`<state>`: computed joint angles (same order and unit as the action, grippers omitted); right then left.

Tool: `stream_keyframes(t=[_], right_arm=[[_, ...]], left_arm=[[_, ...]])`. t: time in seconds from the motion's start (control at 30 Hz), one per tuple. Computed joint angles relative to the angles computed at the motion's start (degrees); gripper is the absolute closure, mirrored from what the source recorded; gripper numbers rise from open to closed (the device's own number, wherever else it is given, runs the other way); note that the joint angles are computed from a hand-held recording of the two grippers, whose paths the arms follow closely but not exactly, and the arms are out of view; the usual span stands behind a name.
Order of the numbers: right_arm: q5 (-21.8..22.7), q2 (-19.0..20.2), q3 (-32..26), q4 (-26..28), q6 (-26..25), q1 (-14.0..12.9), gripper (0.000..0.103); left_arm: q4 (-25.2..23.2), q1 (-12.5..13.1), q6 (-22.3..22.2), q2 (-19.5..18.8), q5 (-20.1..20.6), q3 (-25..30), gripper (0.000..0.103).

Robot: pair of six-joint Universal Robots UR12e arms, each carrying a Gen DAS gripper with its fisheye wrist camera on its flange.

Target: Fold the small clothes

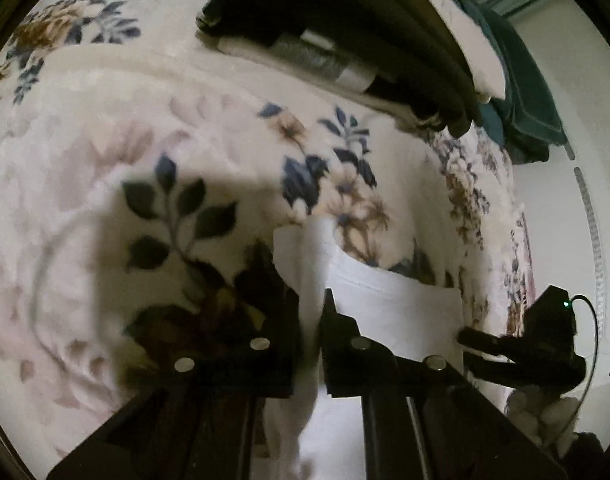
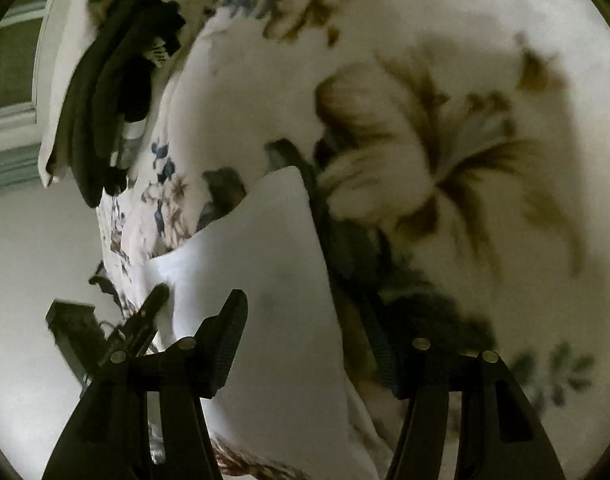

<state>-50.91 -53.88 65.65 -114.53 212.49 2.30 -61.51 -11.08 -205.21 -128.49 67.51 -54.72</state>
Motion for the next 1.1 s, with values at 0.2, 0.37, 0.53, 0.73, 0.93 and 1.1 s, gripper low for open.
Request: stream_keyframes(t=[0.2, 0.37, 0.53, 0.73, 0.93, 1.1], right_arm=[[-10.3, 0.7, -5.8, 2.7, -5.1, 2.0, 0.098], [-8.8, -4.3, -0.4, 3.5, -2.3, 1.5, 0.042], [-3.3, -11.8, 10.7, 3.6, 7.3, 1.1, 0.041], [6.3, -13.5, 20.5, -7.8, 20.5, 1.6, 0.041], [3.1, -12.8, 22.2, -16.9, 26.4, 2.7, 0.085], [2.2, -13.6, 22.3, -15.6, 25.4, 2.6, 0.088]], left_arm=[[-2.7, 1.6, -3.8, 2.0, 1.4, -1.9, 0.094], [2.4, 2.5, -13.3, 11.4, -0.9, -15.3, 0.057], [11.6, 1.8, -28.9, 18.9, -9.2, -28.7, 0.057], [27.1, -0.7, -43.3, 15.9, -14.3, -31.6, 0.056], [30.2, -1.9, -47.7, 14.2, -5.8, -30.1, 0.078], [29.7, -1.2, -44.0, 16.3, -2.6, -31.9, 0.083]])
